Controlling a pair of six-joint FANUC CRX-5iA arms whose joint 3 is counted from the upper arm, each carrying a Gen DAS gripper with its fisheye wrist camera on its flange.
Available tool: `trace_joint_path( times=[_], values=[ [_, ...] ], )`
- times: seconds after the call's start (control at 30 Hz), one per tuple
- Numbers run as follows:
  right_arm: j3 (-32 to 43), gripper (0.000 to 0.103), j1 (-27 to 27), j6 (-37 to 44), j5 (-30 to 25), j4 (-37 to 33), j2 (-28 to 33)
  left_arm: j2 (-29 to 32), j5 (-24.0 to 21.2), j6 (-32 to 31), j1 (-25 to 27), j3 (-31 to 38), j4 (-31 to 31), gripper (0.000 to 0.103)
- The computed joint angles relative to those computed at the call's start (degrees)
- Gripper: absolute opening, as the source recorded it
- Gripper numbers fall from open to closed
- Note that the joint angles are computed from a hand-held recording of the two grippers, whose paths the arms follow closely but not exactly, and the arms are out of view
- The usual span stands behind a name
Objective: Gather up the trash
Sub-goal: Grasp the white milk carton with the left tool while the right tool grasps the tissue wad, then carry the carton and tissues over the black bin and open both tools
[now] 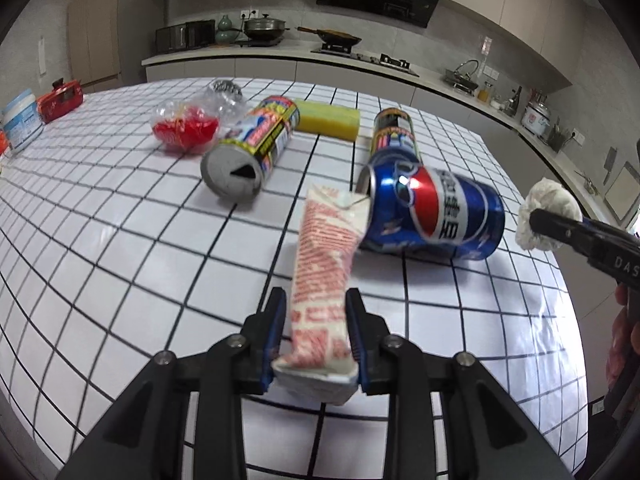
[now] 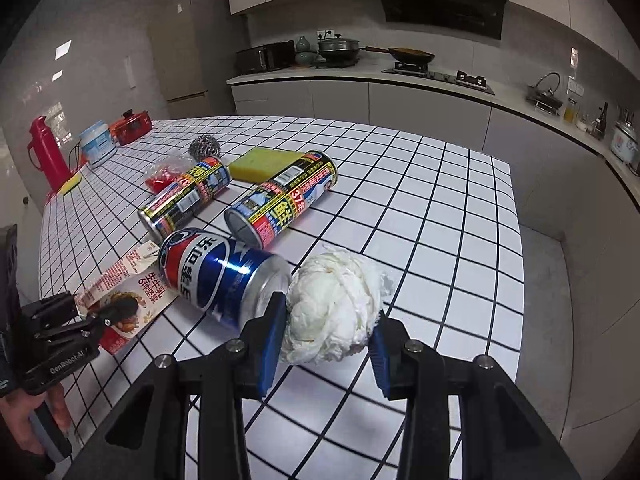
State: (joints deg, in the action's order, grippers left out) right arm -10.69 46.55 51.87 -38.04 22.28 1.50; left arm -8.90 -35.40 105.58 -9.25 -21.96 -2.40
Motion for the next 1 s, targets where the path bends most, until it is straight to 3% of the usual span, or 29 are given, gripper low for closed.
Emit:
trace_joint_path(
  times=[0.03, 0.1, 0.2, 0.23, 0.3, 0.33, 0.53, 0.73, 1.0],
  values=[
    [-0.10, 0.041, 0.05, 0.36, -0.06, -0.69, -0.20, 0.20, 0.13, 0.91, -0.09, 0.03, -0.27, 0.048],
    [-0.34, 0.041, 0.00, 0.67, -0.02, -1.83, -0.60, 0.75, 0.74, 1.91, -0.03, 0.37, -0.69, 0.063],
    [-0.86, 0.041, 0.25, -0.10, -0.50, -1.34, -0.96, 1.98, 1.02, 0.69, 0.28, 1.13, 0.50, 0.063],
    [-0.89, 0.041, 0.42, -0.40, -0.74, -1.04, -0.99, 2.19, 1.37, -0.10, 0.60, 0.85, 1.60, 0.058],
    [-1.11, 0.041, 0.53, -0.94, -1.18, -0.38, -1.14, 2.57, 3.00, -6.90, 2.75, -1.75, 10.05, 0.026],
    [-1.12, 0.041, 0.55, -1.31, -1.36, -0.10, -1.17, 2.15, 3.71, -7.87, 3.32, -2.58, 11.46, 0.025],
    [-2.67, 0.041, 0.62, -3.58, -1.13, 1.56, -2.99, -2.35, 3.73, -3.08, 1.66, -3.11, 5.48, 0.024],
    [-5.69, 0.041, 0.77, -5.55, -0.87, 2.00, -6.61, -3.82, 0.22, 4.88, -3.85, 0.37, -2.82, 0.024],
    [-12.57, 0.041, 1.45, -9.10, -3.10, 4.87, -15.59, -3.16, -2.31, 12.20, -12.54, 4.48, -9.15, 0.024]
  ],
)
